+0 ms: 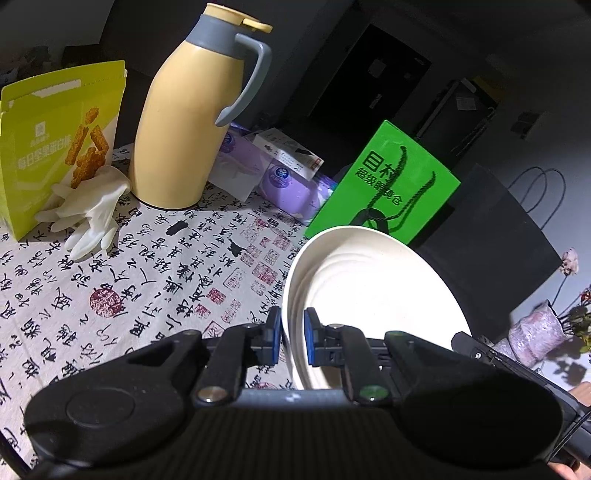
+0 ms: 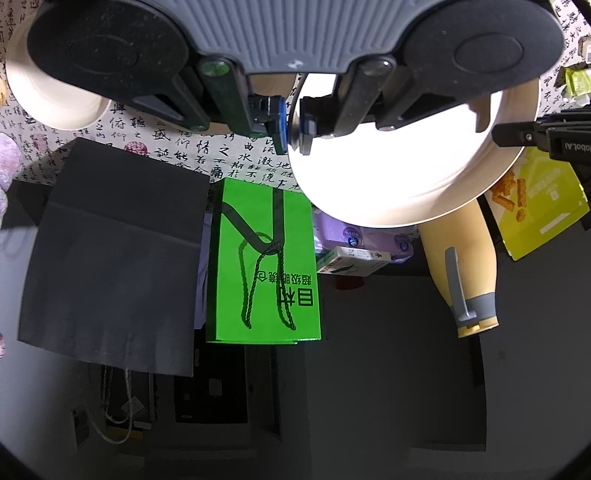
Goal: Organize plates and bowls
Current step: 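Carry the beige plate with both grippers toward the blue bowl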
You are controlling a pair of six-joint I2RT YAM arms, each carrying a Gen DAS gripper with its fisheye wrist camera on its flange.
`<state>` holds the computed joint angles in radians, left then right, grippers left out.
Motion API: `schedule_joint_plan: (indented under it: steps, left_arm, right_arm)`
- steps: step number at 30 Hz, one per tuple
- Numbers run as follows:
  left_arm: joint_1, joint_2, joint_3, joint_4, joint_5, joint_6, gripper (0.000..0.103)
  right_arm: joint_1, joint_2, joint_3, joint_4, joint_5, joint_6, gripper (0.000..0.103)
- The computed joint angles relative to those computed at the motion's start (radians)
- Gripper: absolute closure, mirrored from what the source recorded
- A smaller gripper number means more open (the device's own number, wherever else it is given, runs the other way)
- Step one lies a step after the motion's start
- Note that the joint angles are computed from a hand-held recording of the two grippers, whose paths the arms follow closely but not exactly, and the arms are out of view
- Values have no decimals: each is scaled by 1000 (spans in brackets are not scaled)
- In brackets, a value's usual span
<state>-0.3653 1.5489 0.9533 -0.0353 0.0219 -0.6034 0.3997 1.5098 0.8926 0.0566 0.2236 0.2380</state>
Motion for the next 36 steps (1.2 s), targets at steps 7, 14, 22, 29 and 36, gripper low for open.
schedule_joint_plan:
  steps: [7, 14, 22, 29, 36]
  left_arm:
    - [-39, -107, -61, -26, -28, -4, 90]
    - [-94, -218, -119, -66, -65, -11, 90]
    - [-203, -334, -160, -123, -146, -37, 90]
    - [-313, -410, -190, -167, -217, -63, 90]
    - [-421, -466, -212, -207, -286, -85, 90]
  right_arm:
    - [28, -134, -87, -28, 38, 12, 97]
    - [67, -295, -182, -71, 94, 25, 97]
    - [123, -505, -274, -164, 173, 52, 97]
    - [198, -692, -332, -293, 274, 104, 97]
    - [334, -852, -366, -453, 429, 196, 97]
